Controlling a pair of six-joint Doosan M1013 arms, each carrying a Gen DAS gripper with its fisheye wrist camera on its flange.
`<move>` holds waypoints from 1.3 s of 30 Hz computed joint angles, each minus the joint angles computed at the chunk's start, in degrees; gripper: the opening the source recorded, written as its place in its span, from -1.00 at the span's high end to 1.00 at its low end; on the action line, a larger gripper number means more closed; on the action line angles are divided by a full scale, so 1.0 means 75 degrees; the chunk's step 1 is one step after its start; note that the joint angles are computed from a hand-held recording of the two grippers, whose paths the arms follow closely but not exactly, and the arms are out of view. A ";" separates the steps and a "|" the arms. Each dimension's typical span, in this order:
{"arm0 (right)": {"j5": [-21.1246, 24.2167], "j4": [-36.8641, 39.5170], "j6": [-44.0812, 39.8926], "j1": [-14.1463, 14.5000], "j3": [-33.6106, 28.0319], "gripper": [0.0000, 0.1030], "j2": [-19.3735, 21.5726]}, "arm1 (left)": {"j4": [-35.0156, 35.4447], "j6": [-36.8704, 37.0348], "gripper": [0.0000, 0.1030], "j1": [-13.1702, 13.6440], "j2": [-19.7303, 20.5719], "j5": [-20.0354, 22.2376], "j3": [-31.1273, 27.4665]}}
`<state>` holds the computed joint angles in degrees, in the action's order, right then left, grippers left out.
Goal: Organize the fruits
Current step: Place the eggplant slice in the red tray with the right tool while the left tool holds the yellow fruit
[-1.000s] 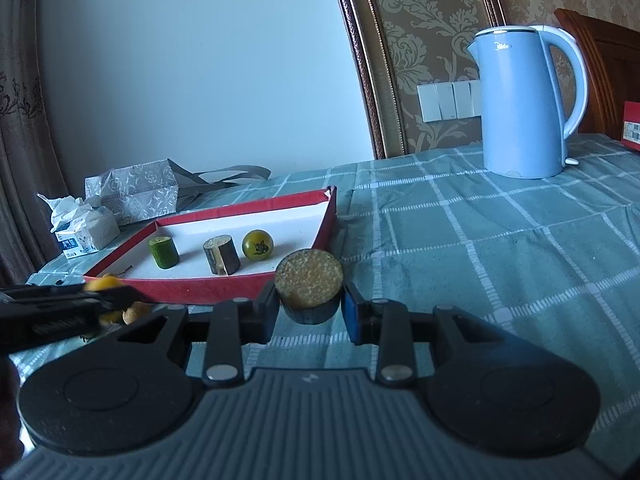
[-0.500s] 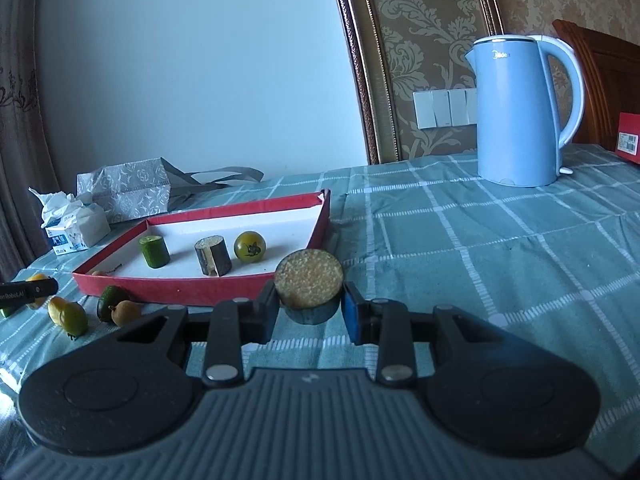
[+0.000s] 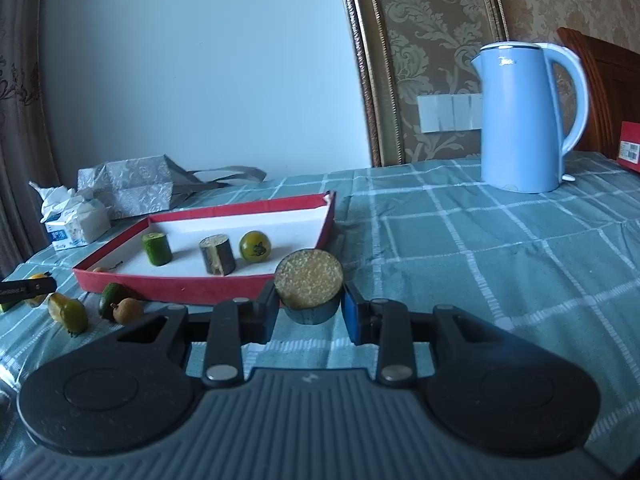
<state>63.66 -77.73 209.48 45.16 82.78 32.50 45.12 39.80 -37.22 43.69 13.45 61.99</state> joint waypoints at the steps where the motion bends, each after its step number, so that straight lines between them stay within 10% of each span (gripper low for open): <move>1: 0.0010 0.0014 -0.0095 0.0005 -0.0046 0.39 0.0023 | -0.0178 0.0148 0.21 0.0007 0.0003 0.0002 -0.0008; 17: -0.1779 0.0836 -0.2865 -0.0676 -0.2137 0.39 0.0934 | -0.1132 0.0837 0.21 0.0055 0.0059 0.0049 -0.0121; 39: -0.1649 0.1418 -0.3960 -0.1101 -0.3361 0.25 0.1750 | -0.1452 0.1062 0.21 0.0067 0.0094 0.0083 -0.0187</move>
